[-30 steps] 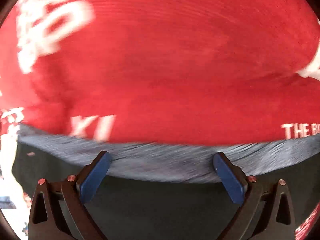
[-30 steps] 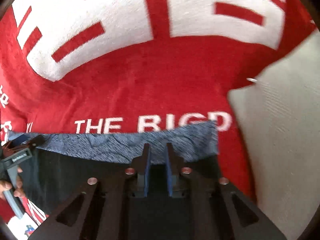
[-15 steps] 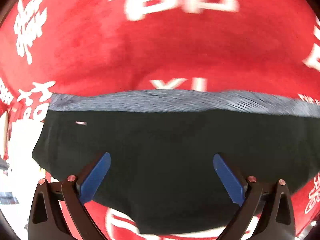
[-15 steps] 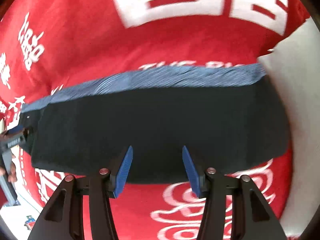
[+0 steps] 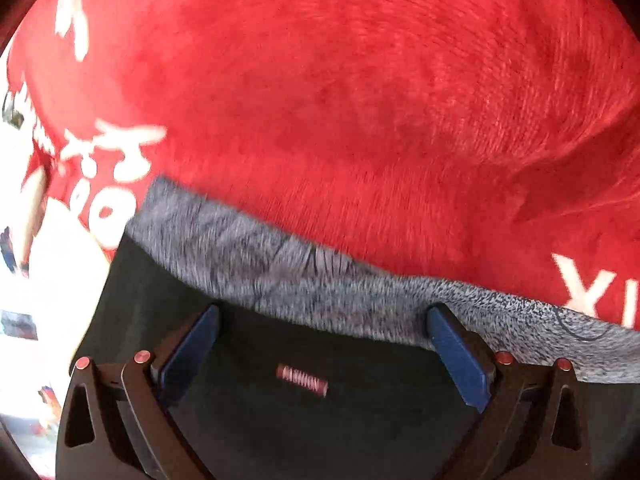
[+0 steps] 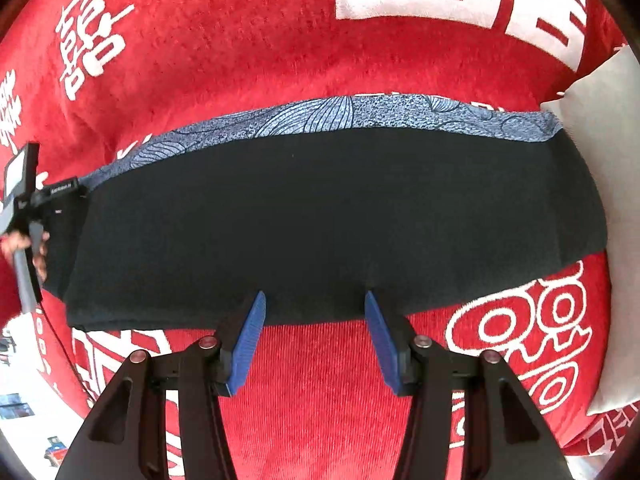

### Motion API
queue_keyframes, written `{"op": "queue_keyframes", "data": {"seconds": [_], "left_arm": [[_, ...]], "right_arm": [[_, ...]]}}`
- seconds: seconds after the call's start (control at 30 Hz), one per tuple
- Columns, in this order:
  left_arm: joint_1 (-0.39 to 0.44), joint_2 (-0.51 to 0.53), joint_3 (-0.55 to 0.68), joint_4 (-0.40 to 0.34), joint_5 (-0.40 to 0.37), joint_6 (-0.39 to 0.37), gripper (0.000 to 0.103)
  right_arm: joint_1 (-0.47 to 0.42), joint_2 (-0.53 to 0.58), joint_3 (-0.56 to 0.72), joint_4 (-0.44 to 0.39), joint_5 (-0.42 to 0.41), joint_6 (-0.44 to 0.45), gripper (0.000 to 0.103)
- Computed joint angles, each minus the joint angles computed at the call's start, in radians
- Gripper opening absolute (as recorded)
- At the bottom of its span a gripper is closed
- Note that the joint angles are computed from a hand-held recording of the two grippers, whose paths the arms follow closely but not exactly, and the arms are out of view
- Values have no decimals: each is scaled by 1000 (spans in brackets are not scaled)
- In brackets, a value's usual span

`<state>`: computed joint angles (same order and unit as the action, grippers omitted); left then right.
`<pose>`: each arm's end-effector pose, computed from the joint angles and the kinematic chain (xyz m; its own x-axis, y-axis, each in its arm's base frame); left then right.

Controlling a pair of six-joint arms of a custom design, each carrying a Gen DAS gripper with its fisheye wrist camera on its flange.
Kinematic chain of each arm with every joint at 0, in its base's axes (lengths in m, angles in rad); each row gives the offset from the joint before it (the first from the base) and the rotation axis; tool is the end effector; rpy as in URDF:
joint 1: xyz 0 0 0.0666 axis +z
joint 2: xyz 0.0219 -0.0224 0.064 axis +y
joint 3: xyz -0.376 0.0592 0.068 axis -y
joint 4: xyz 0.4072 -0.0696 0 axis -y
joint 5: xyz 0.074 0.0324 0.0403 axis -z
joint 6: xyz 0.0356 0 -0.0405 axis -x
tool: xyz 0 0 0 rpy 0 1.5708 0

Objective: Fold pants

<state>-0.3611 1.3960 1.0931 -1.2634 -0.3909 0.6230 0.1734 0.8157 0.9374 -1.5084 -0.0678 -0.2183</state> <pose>0.3905 -0.1334 0.2843 -0.9494 -0.2181 -0.2260 -0.2819 0.9091 0.3068 0.2339 0.0430 0.3927 -0.9853 0.0468 -0.1643 0.0297 0.9941 0.1047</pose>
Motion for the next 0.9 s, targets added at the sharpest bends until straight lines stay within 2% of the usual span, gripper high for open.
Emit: {"op": "queue_keyframes", "data": {"seconds": [0.07,0.13,0.3,0.43,0.5,0.53,0.7,0.77,0.9], "left_arm": [[3,1,8,-11,1,-18,103],[1,-34,5,-27,23,-30,103],[-21,-184,-54,-37,115,-114,103],[-78,-259,-90,-62,132,-174,103],[-81,-274,-108,-69,119,-183,103],[-69,-283,-122,-73,129,-181,103],[0,-317,-196,-78,154,-182,103],[30,-344,-238,-39,189,-218,103],[37,-371,-264,-2,190,-247,103]], "right_arm": [[22,-9,4,-6,1,-32,56],[29,-22,13,-14,-32,-64,56],[125,-42,-3,48,-198,-237,56],[251,-63,-72,202,-385,-449,56],[327,-69,-127,341,-461,-605,56],[368,-64,-150,404,-474,-674,56],[482,-12,-212,626,-476,-868,56],[502,22,-222,682,-466,-901,56],[519,23,-240,739,-454,-954,56]]}}
